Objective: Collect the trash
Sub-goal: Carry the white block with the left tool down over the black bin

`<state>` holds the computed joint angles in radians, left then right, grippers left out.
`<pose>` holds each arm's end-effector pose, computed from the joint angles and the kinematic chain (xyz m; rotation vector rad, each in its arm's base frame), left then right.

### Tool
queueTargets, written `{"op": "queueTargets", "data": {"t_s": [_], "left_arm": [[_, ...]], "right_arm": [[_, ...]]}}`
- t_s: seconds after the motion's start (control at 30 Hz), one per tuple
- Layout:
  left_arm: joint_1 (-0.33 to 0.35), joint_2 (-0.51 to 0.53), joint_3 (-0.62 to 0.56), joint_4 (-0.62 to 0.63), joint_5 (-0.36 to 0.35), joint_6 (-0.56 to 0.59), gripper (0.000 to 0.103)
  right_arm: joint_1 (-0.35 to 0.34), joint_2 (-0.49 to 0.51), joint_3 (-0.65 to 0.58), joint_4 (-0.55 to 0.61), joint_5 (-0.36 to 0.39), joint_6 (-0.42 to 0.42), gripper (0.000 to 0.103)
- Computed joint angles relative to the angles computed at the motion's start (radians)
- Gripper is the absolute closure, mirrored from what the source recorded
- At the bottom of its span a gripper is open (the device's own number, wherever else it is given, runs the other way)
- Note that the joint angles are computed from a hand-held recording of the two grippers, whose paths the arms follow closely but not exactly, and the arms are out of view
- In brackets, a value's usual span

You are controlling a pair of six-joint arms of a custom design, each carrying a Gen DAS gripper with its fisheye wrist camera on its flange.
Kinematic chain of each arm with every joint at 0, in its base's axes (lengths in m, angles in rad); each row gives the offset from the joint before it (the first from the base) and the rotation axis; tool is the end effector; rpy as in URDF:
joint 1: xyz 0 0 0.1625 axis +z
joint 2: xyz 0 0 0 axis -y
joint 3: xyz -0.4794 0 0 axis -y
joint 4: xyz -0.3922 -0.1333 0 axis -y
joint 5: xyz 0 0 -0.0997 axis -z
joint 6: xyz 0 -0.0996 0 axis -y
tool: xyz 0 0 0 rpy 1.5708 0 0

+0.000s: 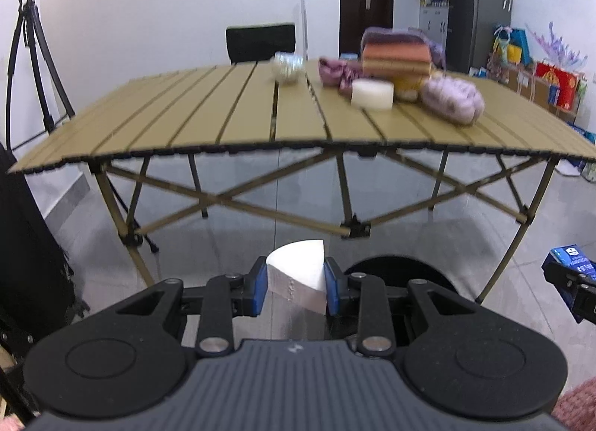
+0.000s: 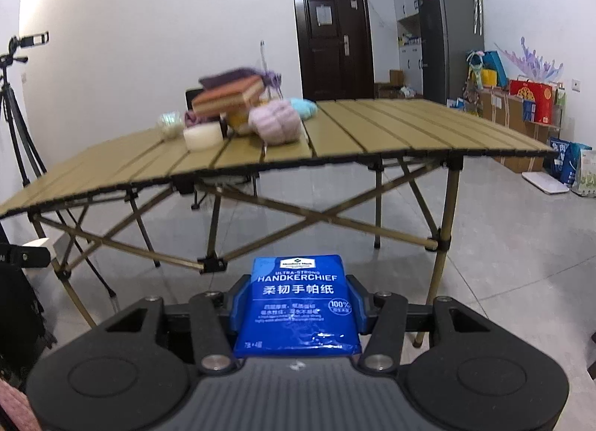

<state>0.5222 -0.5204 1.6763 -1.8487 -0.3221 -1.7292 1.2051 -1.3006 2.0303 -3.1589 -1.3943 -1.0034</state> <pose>-0.4181 -0.5034 -0.0549 -0.0272 1.9299 -1.1403 -0.0593 -0.5766 0.3744 0.8910 -2.3721 1.0393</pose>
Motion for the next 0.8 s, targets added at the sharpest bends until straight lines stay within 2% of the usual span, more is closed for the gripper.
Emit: {"op": "queueTargets", "data": {"t_s": [0.47,0.67,0.8], "left_arm": [[0.093,0.033,0.037,-0.256,-0.125,0.185,0.072],[0.129,0.044,0.032,-0.322,-0.166,0.241,0.072],[0.148,0.058,0.007,-0.319,-0.195,0.269,0.072]], "right_arm": [[-0.010,0.087,-0.042,-0.024,-0.131,0.004,0.052],[-0.009,0.128,-0.072,-0.035,-0.181,0.014,0.052],[-0.010,0.146,-0.089,-0.030,-0.207,0.021,0.052]]}}
